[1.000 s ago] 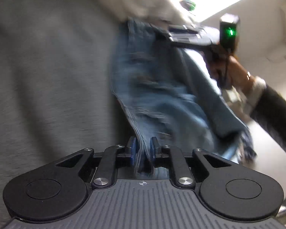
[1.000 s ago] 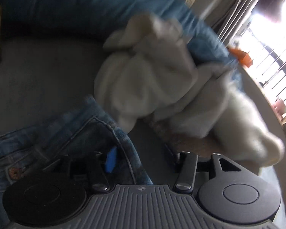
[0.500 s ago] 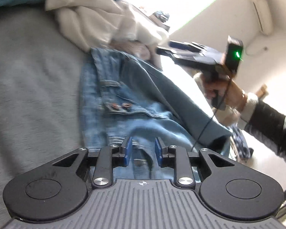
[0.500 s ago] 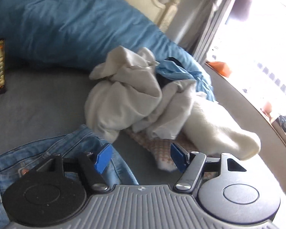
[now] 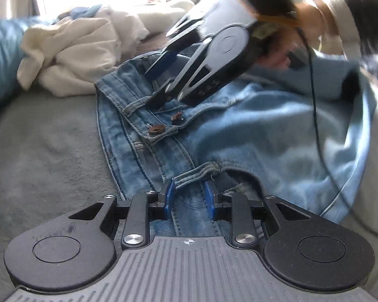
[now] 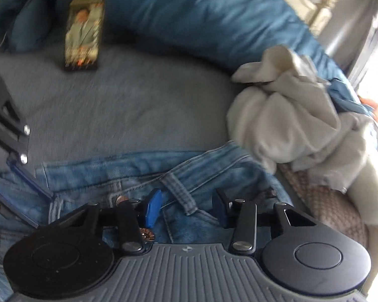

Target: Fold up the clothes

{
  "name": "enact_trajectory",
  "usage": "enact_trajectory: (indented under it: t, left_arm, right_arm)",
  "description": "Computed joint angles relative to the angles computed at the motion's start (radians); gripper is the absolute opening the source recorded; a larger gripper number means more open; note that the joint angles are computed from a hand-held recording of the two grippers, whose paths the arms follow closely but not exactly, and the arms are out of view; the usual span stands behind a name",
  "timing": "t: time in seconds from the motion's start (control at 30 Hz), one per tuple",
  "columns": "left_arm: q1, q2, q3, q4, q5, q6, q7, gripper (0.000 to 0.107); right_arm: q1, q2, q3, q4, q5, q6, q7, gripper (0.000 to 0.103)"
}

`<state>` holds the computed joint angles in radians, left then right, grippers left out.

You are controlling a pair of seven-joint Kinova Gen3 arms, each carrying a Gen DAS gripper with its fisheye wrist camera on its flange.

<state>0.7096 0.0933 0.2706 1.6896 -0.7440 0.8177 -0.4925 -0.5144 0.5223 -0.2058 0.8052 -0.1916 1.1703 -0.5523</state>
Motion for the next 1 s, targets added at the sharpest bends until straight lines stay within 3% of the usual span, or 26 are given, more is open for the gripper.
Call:
enact_trajectory:
  t: [0.13,0.23,0.3,0.4,0.43,0.5,0.6,0.67,0.73,0.9,1.0]
  left_arm:
    - [0.023,0.023,-0.001,-0.003,-0.072,0.024,0.008,0.027]
    - [0.044,0.044,-0.012,-0.003,-0.122,0.027,0.006,0.027]
    - [0.016,0.05,0.024,0.005,-0.148,0.025,0.001,0.027]
    - [-0.056,0.038,0.109,0.051,-0.226,-0.009,0.082,0.025]
    - [-0.046,0.031,0.101,0.071,-0.259,-0.029,0.123,0.019]
    - [0.028,0.023,0.039,0.096,-0.338,-0.031,0.204,0.008]
    - [0.153,0.02,-0.027,0.11,-0.46,0.043,0.326,0.006]
    - [0.163,0.018,-0.015,0.126,-0.507,0.067,0.407,0.005]
    - [0.134,0.011,0.032,0.132,-0.513,0.087,0.444,0.005]
    - [0.135,-0.014,0.065,0.141,-0.52,0.167,0.496,0.0]
    - [0.113,-0.048,0.064,0.15,-0.471,0.19,0.53,0.0]
  right_arm:
    - [-0.037,-0.027,0.011,0.098,0.067,-0.114,0.043,0.039]
    - [-0.05,-0.022,0.013,0.111,0.087,-0.141,0.027,0.029]
    - [-0.056,-0.016,0.013,0.111,0.095,-0.142,0.015,0.026]
    - [-0.065,-0.007,0.014,0.109,0.102,-0.141,-0.006,0.019]
    - [-0.066,-0.005,0.013,0.104,0.098,-0.137,-0.022,0.01]
    - [-0.066,-0.018,0.013,0.135,0.092,-0.179,-0.052,0.007]
    - [-0.041,-0.058,-0.005,0.217,0.064,-0.274,-0.071,0.005]
    - [-0.022,-0.069,-0.019,0.229,0.037,-0.292,-0.084,0.005]
    - [-0.004,-0.073,-0.032,0.224,0.005,-0.293,-0.095,0.005]
    - [-0.002,-0.068,-0.044,0.193,-0.031,-0.28,-0.115,0.005]
    - [-0.018,-0.054,-0.039,0.176,-0.031,-0.271,-0.139,0.005]
